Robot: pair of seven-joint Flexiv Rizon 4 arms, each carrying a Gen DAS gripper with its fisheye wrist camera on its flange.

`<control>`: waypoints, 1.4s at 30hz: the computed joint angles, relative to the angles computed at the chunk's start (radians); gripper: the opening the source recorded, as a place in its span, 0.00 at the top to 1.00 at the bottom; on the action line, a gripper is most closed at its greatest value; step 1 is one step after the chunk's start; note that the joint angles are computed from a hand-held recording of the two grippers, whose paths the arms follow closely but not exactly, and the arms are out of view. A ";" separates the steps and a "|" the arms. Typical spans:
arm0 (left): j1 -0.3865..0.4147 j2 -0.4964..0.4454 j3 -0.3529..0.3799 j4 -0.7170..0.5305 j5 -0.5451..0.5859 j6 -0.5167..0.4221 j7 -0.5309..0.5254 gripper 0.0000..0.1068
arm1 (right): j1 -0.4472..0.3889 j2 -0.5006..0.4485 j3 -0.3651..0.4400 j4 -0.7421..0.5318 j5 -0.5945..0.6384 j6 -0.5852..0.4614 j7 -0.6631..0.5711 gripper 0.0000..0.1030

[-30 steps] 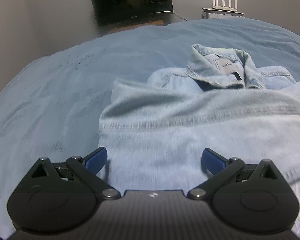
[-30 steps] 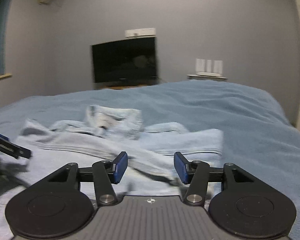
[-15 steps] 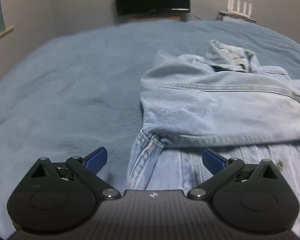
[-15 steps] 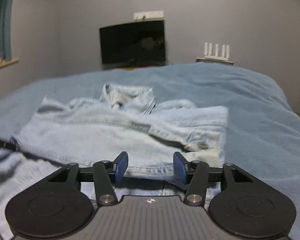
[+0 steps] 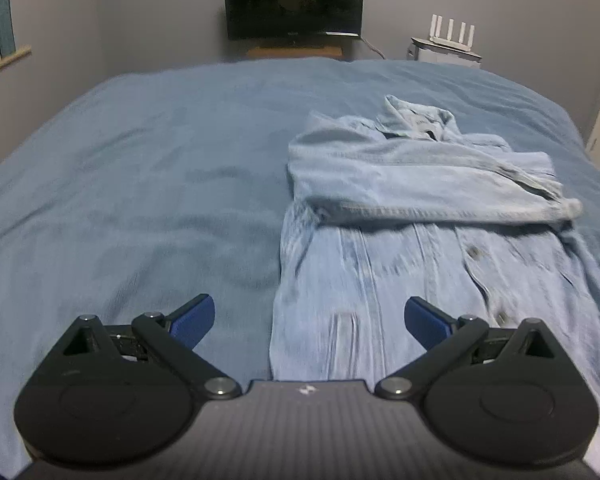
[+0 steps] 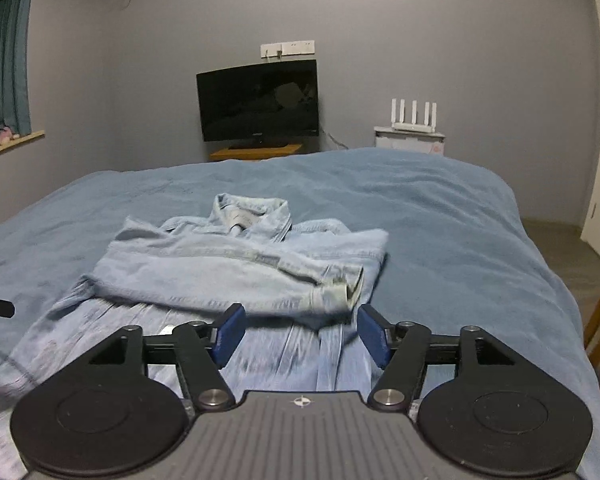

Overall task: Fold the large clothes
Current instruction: 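Move both open grippers toward the jacket hem, then grasp the denim jacket hem with both grippers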

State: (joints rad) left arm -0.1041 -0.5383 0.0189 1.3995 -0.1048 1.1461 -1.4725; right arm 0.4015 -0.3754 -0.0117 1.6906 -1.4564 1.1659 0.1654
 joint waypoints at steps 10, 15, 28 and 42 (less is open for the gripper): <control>0.038 0.184 -0.025 0.232 -0.062 0.042 0.083 0.04 | -0.001 0.122 0.086 0.154 0.168 -0.011 -0.078 0.32; 0.016 0.160 0.027 0.204 -0.002 -0.018 -0.016 0.08 | -0.016 0.144 0.121 0.204 0.417 0.002 -0.170 0.38; 0.109 0.054 -0.031 0.098 -0.155 -0.278 -0.078 0.19 | -0.013 0.070 0.167 0.151 0.980 -0.062 -0.467 0.49; 0.174 0.019 -0.110 0.061 -0.295 -0.439 0.083 0.25 | -0.006 0.015 0.159 0.082 1.169 -0.085 -0.600 0.48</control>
State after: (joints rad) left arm 0.0695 -0.5192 -0.0907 1.4608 -0.3999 0.7076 -1.3893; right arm 0.3960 -0.3605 0.1475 1.7725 -0.2872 1.0812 -0.4349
